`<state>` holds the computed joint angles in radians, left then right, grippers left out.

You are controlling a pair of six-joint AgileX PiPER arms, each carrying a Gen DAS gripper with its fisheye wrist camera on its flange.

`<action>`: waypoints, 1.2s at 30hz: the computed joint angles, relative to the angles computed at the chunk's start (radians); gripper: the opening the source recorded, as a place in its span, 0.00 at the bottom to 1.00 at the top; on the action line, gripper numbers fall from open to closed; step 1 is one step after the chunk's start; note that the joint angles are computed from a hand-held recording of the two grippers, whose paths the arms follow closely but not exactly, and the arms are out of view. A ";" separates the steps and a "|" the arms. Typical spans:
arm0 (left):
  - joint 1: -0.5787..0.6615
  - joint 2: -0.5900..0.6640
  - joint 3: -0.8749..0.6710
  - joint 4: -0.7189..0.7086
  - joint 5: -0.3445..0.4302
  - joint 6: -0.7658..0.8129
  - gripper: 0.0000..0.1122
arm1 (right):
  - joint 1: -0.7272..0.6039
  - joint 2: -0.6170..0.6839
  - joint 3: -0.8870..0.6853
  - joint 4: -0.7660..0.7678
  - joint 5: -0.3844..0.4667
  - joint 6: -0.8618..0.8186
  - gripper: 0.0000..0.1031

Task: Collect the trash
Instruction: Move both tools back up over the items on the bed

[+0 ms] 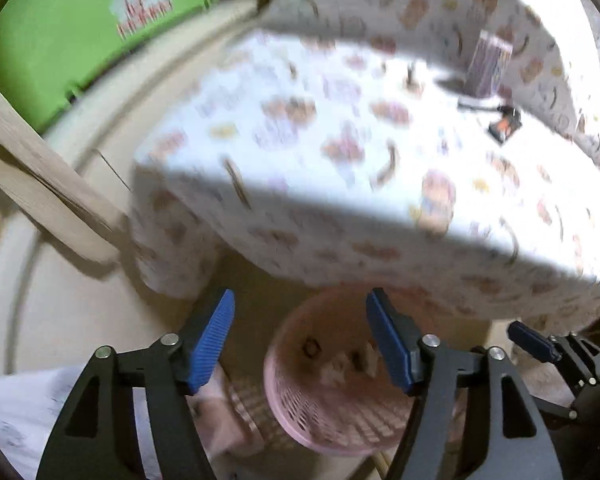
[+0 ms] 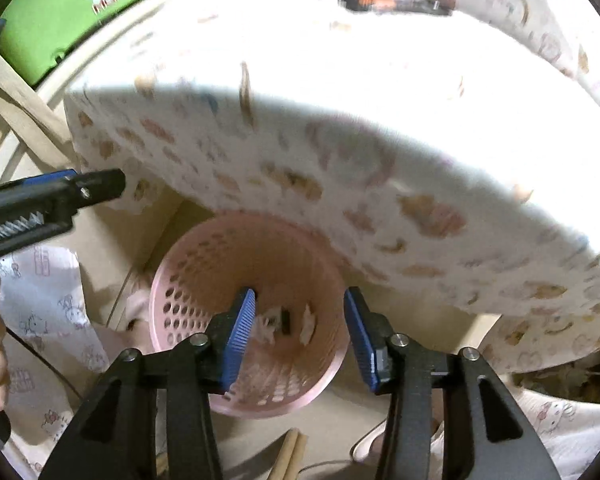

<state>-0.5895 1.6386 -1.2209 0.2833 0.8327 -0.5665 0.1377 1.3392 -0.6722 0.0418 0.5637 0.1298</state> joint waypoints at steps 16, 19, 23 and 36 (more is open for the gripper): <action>-0.061 -0.089 -0.014 0.084 -0.030 -0.060 0.77 | -0.027 -0.218 0.014 -0.211 -0.072 0.221 0.47; -0.069 -0.090 -0.013 0.107 -0.035 -0.081 0.78 | -0.016 -0.234 0.017 -0.307 -0.064 0.308 0.47; -0.082 -0.094 -0.024 0.180 -0.029 -0.145 0.80 | -0.016 -0.256 0.015 -0.361 -0.064 0.350 0.48; -0.091 -0.093 -0.063 0.226 -0.047 -0.172 0.89 | 0.032 -0.305 -0.012 -0.590 -0.043 0.522 0.67</action>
